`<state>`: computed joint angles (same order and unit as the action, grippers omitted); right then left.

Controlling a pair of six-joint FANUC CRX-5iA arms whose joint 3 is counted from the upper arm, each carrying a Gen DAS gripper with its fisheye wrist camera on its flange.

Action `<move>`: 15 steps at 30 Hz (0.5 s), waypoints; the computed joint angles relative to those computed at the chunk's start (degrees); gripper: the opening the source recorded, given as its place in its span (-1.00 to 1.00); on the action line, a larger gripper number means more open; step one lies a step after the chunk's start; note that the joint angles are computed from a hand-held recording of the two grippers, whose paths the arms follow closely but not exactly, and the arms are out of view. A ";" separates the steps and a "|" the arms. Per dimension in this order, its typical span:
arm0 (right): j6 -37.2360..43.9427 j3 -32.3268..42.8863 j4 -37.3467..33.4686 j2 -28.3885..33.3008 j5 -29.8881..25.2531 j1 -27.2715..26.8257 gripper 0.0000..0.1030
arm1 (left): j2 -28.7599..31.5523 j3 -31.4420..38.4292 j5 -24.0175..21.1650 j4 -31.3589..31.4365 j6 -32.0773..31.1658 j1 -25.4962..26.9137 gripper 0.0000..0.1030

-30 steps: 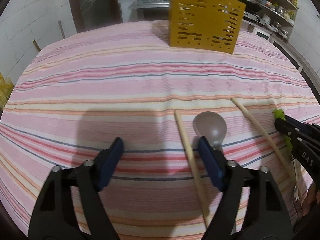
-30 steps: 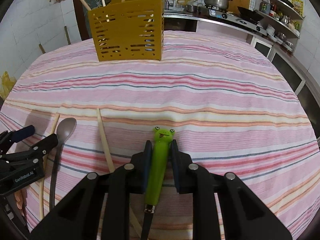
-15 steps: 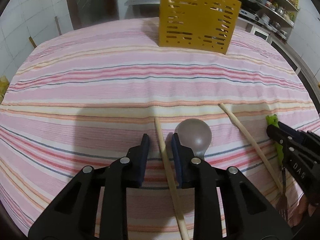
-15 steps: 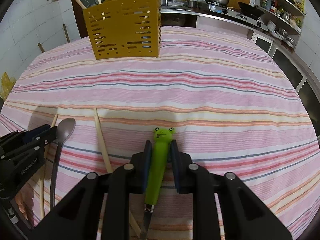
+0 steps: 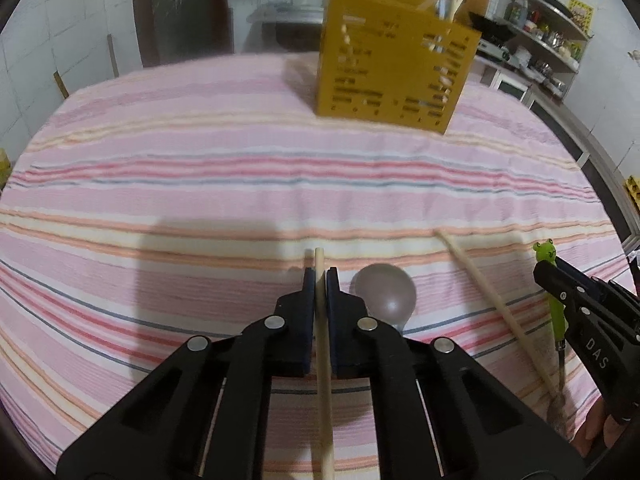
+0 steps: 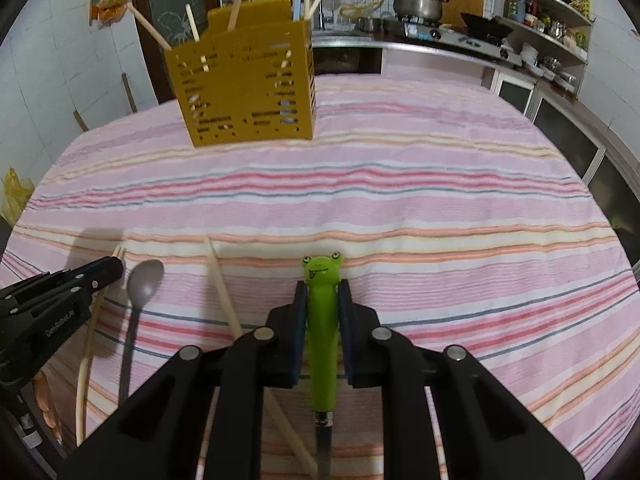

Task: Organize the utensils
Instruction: 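Lift the chopstick and frog fork and carry them over the yellow holder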

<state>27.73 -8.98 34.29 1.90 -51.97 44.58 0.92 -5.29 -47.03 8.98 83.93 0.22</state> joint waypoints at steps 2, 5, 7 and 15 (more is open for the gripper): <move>-1.95 -1.27 2.00 -1.14 0.83 0.44 -0.70 | -1.30 -1.08 1.57 0.50 -0.86 0.15 -0.92; -5.47 -3.39 5.47 -2.83 2.69 1.01 -0.70 | -3.91 -3.00 4.40 1.04 -2.15 0.54 -0.92; -8.41 -5.03 8.79 -3.98 3.77 1.61 -0.70 | -5.88 -4.56 6.78 1.79 -3.40 1.05 -0.92; -17.21 -9.31 19.83 -6.77 5.60 3.41 -0.70 | -12.98 -9.30 14.52 4.23 -7.00 3.35 -0.92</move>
<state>10.52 -18.29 54.11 -4.87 -46.36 47.99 -12.06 -14.60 -32.51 13.22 76.94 3.58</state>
